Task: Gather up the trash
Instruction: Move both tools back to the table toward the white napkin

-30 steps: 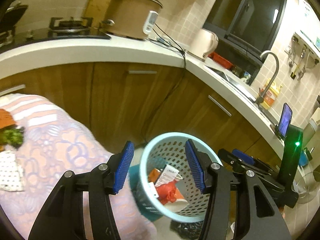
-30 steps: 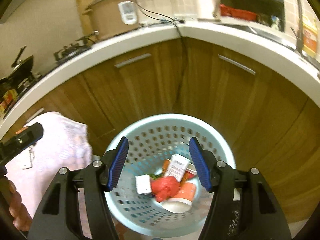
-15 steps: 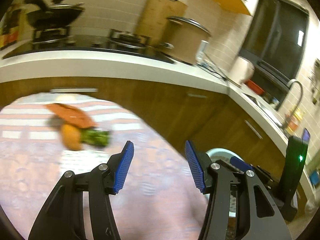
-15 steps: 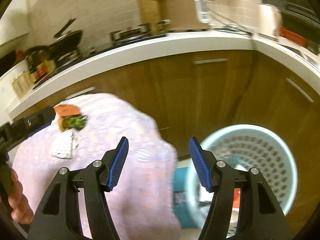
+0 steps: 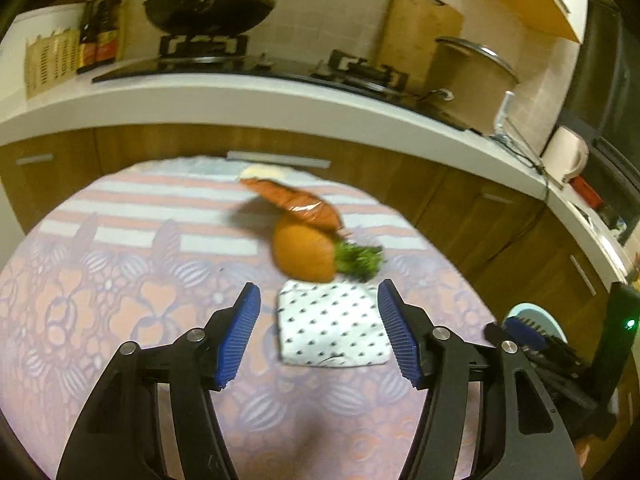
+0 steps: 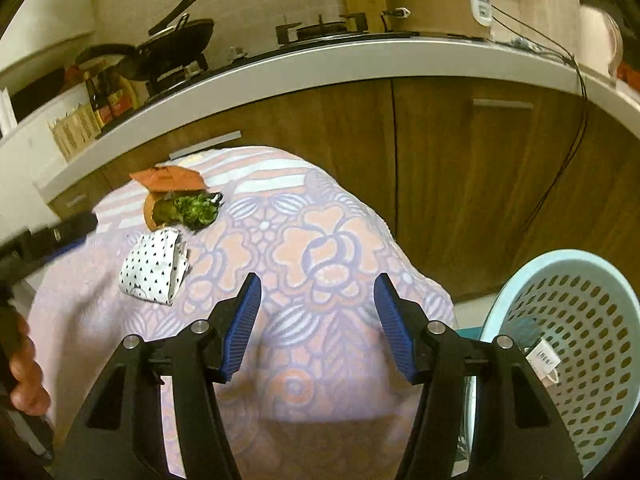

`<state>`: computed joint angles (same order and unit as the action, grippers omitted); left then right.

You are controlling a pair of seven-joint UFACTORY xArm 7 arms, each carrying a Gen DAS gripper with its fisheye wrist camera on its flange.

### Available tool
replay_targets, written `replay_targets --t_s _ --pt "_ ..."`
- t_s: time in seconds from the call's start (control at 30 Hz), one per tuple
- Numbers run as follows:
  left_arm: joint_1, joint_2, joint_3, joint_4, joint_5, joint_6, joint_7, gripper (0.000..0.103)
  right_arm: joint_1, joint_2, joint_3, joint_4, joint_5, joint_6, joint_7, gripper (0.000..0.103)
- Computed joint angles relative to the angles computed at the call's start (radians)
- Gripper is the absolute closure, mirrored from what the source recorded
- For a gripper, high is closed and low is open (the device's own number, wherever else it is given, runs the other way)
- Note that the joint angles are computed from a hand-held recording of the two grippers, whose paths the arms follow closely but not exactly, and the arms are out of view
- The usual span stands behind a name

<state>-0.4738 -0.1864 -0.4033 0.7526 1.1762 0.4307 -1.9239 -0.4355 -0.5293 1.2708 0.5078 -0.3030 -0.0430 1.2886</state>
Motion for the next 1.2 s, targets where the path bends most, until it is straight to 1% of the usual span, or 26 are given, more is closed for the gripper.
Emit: replay_targets --t_s 0.07,0.1,0.2,0.33,0.37,0.4,0.5,0.53,0.6,0.67,0.7,0.77,0.8,0.83,0.97,1.07,1.2 --pt "-0.002 0.009 -0.002 0.000 -0.005 0.013 -0.001 0.044 -0.012 0.035 -0.002 -0.011 0.001 -0.037 -0.004 0.048" --pt "-0.005 0.015 -0.004 0.002 -0.004 0.018 -0.004 0.044 -0.014 0.044 -0.001 -0.012 0.006 -0.039 -0.005 0.048" --pt "-0.018 0.045 0.002 0.015 -0.008 0.025 -0.001 0.041 -0.015 0.040 0.005 -0.009 0.017 -0.027 -0.004 0.048" --pt "-0.047 0.081 0.014 0.037 -0.023 0.043 0.017 0.041 -0.019 0.034 0.011 -0.008 0.019 -0.021 -0.003 0.048" --pt "-0.054 0.089 0.018 0.042 -0.021 0.046 0.015 0.039 -0.017 0.035 0.011 -0.007 0.018 -0.018 -0.003 0.048" --pt "-0.060 0.096 0.021 0.047 -0.020 0.051 0.016 0.034 -0.015 0.036 0.008 -0.008 0.017 -0.021 -0.004 0.048" --pt "-0.085 0.120 0.026 0.070 -0.010 0.082 0.002 0.028 -0.018 0.049 0.008 -0.006 0.013 -0.021 -0.010 0.048" --pt "-0.094 0.134 0.029 0.081 -0.010 0.090 0.009 0.028 -0.022 0.054 0.010 -0.005 0.012 -0.024 -0.011 0.048" --pt "-0.116 0.165 0.036 0.107 -0.023 0.117 0.038 0.027 -0.026 0.064 0.010 -0.006 0.013 -0.027 -0.013 0.048" --pt "-0.145 0.210 0.043 0.147 -0.065 0.180 0.099 0.027 -0.030 0.077 0.011 -0.007 0.015 -0.030 -0.015 0.048" --pt "-0.163 0.238 0.046 0.172 -0.096 0.228 0.138 0.027 -0.032 0.080 0.011 -0.007 0.016 -0.031 -0.016 0.048" --pt "-0.192 0.265 0.063 0.196 -0.125 0.273 0.174 0.027 -0.033 0.081 0.012 -0.008 0.018 -0.032 -0.017 0.048" --pt "-0.203 0.271 0.072 0.202 -0.137 0.282 0.188 0.027 -0.034 0.081 0.013 -0.008 0.018 -0.034 -0.018 0.048" --pt "-0.210 0.274 0.081 0.204 -0.155 0.286 0.205 0.027 -0.035 0.082 0.013 -0.008 0.019 -0.032 -0.020 0.048" --pt "-0.230 0.261 0.097 0.193 -0.176 0.307 0.210 0.026 -0.039 0.095 0.014 -0.007 0.019 -0.036 -0.027 0.048" --pt "-0.225 0.226 0.102 0.154 -0.183 0.290 0.187 0.028 -0.047 0.107 0.018 -0.006 0.020 -0.046 -0.037 0.048" --pt "-0.208 0.172 0.088 0.094 -0.195 0.291 0.152 0.030 -0.058 0.122 0.027 -0.003 0.024 -0.051 -0.051 0.048"
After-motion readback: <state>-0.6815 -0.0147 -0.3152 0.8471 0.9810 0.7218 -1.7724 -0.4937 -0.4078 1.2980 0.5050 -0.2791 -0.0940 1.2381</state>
